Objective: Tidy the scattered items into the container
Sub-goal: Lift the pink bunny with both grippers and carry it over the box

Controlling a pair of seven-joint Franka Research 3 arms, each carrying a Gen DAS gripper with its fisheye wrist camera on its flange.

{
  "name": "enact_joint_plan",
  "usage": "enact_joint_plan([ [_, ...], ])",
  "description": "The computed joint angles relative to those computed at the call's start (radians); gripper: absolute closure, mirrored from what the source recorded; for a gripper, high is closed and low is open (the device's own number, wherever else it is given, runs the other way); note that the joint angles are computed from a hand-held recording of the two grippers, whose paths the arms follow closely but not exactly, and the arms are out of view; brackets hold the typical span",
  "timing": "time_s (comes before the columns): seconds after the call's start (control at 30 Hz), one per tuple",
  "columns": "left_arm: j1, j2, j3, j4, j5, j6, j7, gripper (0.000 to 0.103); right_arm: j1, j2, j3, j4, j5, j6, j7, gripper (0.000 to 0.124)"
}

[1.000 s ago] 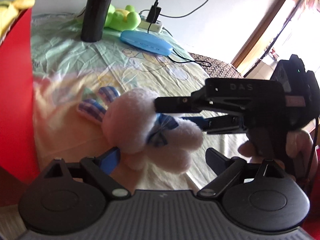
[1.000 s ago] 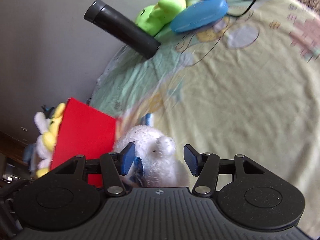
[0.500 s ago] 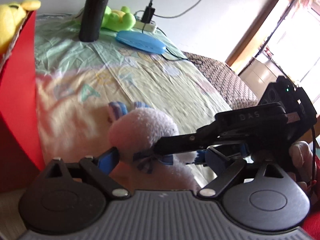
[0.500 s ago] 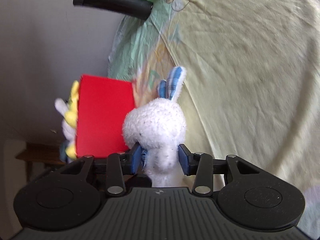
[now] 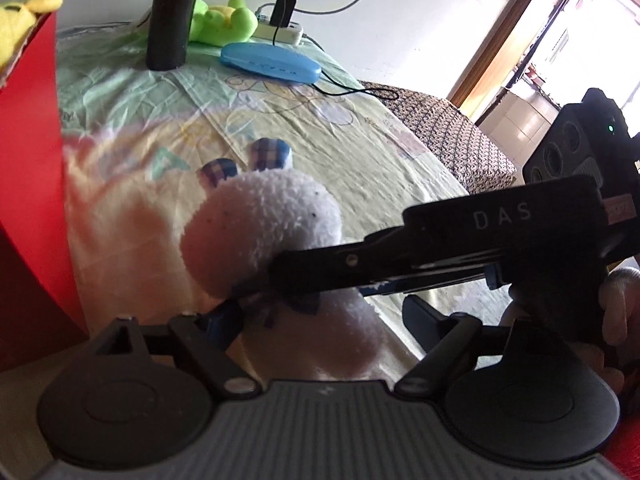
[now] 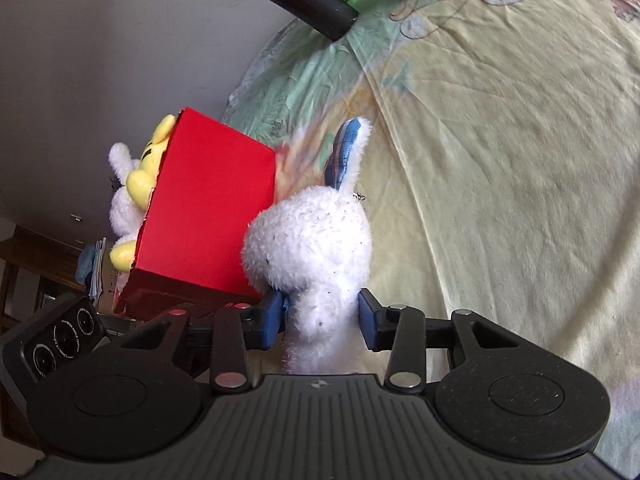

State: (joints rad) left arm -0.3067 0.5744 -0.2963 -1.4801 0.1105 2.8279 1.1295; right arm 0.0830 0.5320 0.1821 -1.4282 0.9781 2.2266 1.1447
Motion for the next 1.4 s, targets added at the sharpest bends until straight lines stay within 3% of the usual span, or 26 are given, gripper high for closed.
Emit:
enact_joint_plan([
  [0.27,-0.078,-0.099,0.115,-0.076,0.143,0.089,-0.152,0.019,0.009,-0.119,0.030,-0.123,0.134,0.141,-0.295,0.081],
  [0.5,-0.085,-0.187,0.163,-0.163,0.251,0.166,-0.276,0.019,0.020,-0.148,0.038,-0.152,0.338,0.160,-0.450,0.081],
  [0.77,0.020,-0.308,0.109,-0.291,0.284,0.266,-0.182,0.019,0.071,-0.186,0.048,-0.175,0.538,0.245,-0.550,0.081],
  [1.0,0.099,-0.465,0.126,-0.485,0.285,0.361,-0.132,0.016,0.174,-0.159,0.065,-0.101,0.612,0.340,-0.603,0.081],
  [1.1,0.215,-0.524,0.028,-0.574,0.094,0.384,0.040,0.016,0.216,-0.112,0.080,-0.041,0.571,0.379,-0.565,0.081],
  [1.17,0.267,-0.563,-0.037,-0.624,-0.200,0.394,0.308,0.016,0.239,-0.076,0.096,0.003,0.540,0.403,-0.544,0.081],
  [1.23,0.225,-0.592,-0.006,-0.646,-0.462,0.389,0.552,0.016,0.257,-0.046,0.116,0.041,0.520,0.430,-0.536,0.080],
  [1.4,0.129,-0.629,0.123,-0.670,-0.663,0.331,0.750,0.016,0.303,0.038,0.155,0.137,0.448,0.504,-0.454,0.080],
])
